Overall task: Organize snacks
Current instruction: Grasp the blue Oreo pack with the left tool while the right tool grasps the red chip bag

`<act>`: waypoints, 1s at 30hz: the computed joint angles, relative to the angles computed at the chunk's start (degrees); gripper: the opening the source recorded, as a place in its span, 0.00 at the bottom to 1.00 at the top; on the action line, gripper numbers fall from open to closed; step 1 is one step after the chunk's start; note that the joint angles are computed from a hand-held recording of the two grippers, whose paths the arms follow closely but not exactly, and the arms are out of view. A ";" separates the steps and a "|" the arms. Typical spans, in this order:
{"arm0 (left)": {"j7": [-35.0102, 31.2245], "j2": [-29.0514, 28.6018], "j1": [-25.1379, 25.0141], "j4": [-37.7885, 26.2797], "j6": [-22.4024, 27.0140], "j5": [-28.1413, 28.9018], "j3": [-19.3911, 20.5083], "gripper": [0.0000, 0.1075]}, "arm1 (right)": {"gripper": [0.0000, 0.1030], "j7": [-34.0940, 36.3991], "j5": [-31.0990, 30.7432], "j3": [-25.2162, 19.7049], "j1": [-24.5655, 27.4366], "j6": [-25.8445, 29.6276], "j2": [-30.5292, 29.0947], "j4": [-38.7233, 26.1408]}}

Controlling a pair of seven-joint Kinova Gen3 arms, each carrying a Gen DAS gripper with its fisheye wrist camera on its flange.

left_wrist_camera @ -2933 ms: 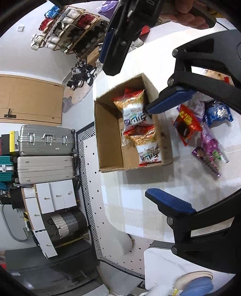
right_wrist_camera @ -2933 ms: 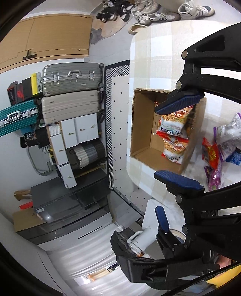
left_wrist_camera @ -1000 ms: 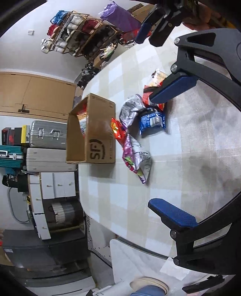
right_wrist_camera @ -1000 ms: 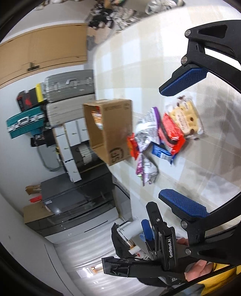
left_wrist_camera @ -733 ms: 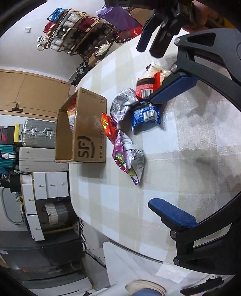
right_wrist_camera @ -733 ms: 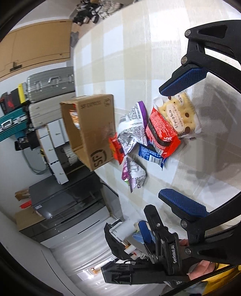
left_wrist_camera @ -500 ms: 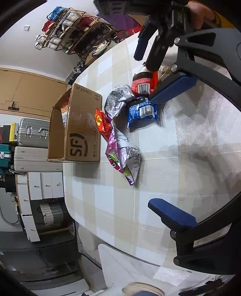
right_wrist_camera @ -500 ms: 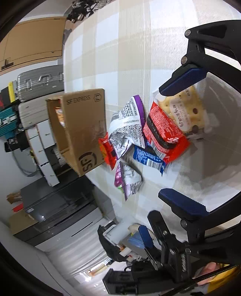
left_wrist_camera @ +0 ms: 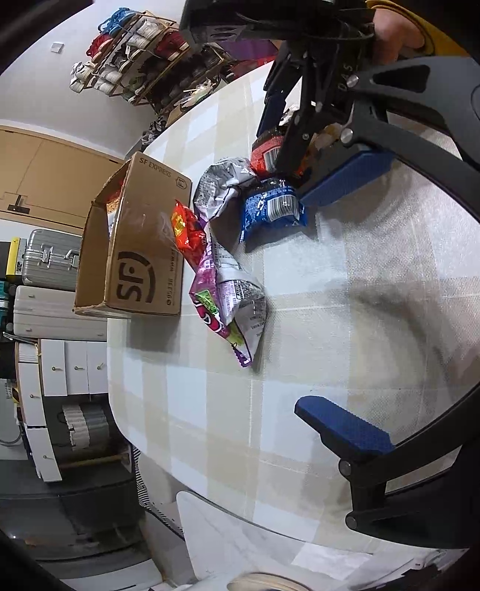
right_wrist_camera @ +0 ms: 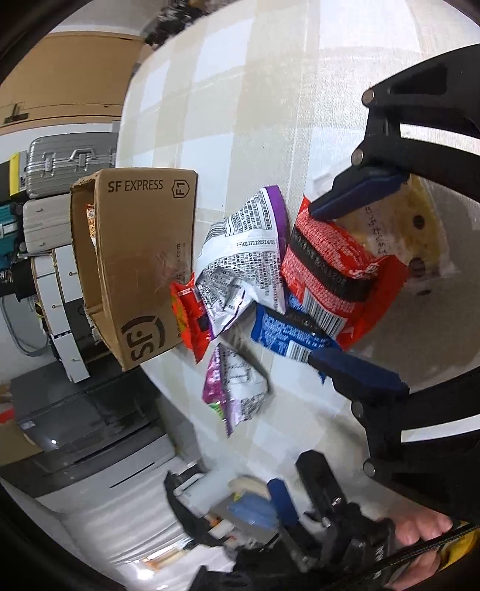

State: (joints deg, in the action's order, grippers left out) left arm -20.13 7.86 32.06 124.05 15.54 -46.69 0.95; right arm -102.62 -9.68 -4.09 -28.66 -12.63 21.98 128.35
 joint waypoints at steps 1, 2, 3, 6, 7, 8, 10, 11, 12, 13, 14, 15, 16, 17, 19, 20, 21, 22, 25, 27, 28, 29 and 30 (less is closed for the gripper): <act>0.14 -0.09 0.05 0.11 0.01 -0.04 -0.02 0.95 | 0.67 0.18 -0.40 1.17 -1.29 -0.03 -0.01 0.04; 0.13 -0.06 -0.05 0.16 -0.18 -0.05 -0.01 0.95 | 0.63 0.54 -0.97 1.79 -2.03 -0.26 -0.05 0.27; 0.03 -0.04 -0.10 0.19 -0.24 0.02 0.02 0.95 | 0.62 1.82 -2.47 3.47 -3.80 -0.02 -0.06 0.25; 0.28 -0.15 0.10 0.25 -0.06 -0.28 -0.06 0.95 | 0.60 2.60 -3.01 3.65 -4.14 -0.36 -0.37 0.93; 0.54 -0.37 0.27 0.38 0.15 -0.43 0.00 0.95 | 0.59 2.84 -3.11 3.59 -4.09 -0.45 -0.34 0.97; 0.70 -0.41 0.23 0.40 0.28 -0.55 0.12 0.95 | 0.59 2.85 -3.19 3.29 -3.89 -0.80 -0.44 1.32; 0.94 -0.53 -0.02 0.53 0.32 -0.70 0.32 0.95 | 0.57 2.22 -2.42 1.59 -2.06 -1.54 -0.48 1.78; 0.74 -0.52 -0.30 0.52 0.33 -0.45 0.55 0.95 | 0.55 1.97 -2.20 0.90 -1.35 -2.11 -0.67 2.38; 0.57 -0.52 -0.50 0.48 0.41 -0.19 0.72 0.95 | 0.53 0.91 -1.06 -0.65 0.42 -2.65 -0.69 2.71; 0.94 -0.63 -0.36 0.63 0.50 -0.44 0.69 0.95 | 0.52 0.00 -0.19 -1.90 1.81 -3.22 -0.79 3.11; 1.04 -0.63 -0.41 0.63 0.62 -0.51 0.80 0.95 | 0.51 -0.79 0.42 -2.69 2.68 -3.85 -0.87 3.52; 1.10 -0.63 -0.46 0.62 0.75 -0.54 0.93 0.95 | 0.49 -1.40 0.88 -3.12 3.23 -4.37 -1.00 3.98; 1.31 -0.74 -0.44 0.79 0.74 -0.70 0.99 0.95 | 0.49 -2.13 1.63 -3.80 4.05 -4.79 -1.10 4.40; 1.30 -0.73 -0.54 0.76 0.79 -0.71 1.15 0.95 | 0.47 -2.70 2.15 -4.18 4.45 -5.15 -1.18 4.72; 1.61 -0.77 -0.46 0.82 1.03 -1.08 1.31 0.95 | 0.46 -3.55 2.84 -4.46 4.82 -5.67 -1.53 5.34; 2.17 -0.84 -0.22 0.91 1.17 -1.59 1.33 0.95 | 0.45 -3.71 2.82 -4.27 4.58 -5.92 -1.77 5.67; 2.38 -0.88 -0.19 0.87 1.37 -1.84 1.48 0.95 | 0.45 -4.37 3.44 -4.78 5.20 -6.17 -2.00 6.03; 2.75 -0.89 -0.13 0.90 1.50 -2.12 1.62 0.95 | 0.45 -4.92 4.09 -5.16 5.71 -6.30 -2.14 6.26; 2.09 -0.72 -0.44 0.57 2.19 -1.48 2.52 0.95 | 0.45 -7.01 5.91 -6.40 7.33 -7.77 -2.59 7.63; 2.01 -0.45 -0.26 0.25 2.76 -1.48 2.78 0.95 | 0.45 -9.18 7.88 -7.59 9.07 -9.96 -2.81 9.15; 1.69 -0.28 -0.30 0.10 2.89 -1.27 2.92 0.95 | 0.45 -11.06 9.75 -8.71 10.76 -11.43 -2.95 10.16; 0.83 0.03 -0.45 -0.28 3.27 -0.52 3.25 0.95 | 0.45 -12.45 10.89 -9.10 11.55 -12.66 -3.01 11.01; -0.41 0.37 -0.74 -0.66 3.34 0.52 3.59 0.95 | 0.45 -13.94 12.20 -9.47 12.45 -13.92 -3.10 11.90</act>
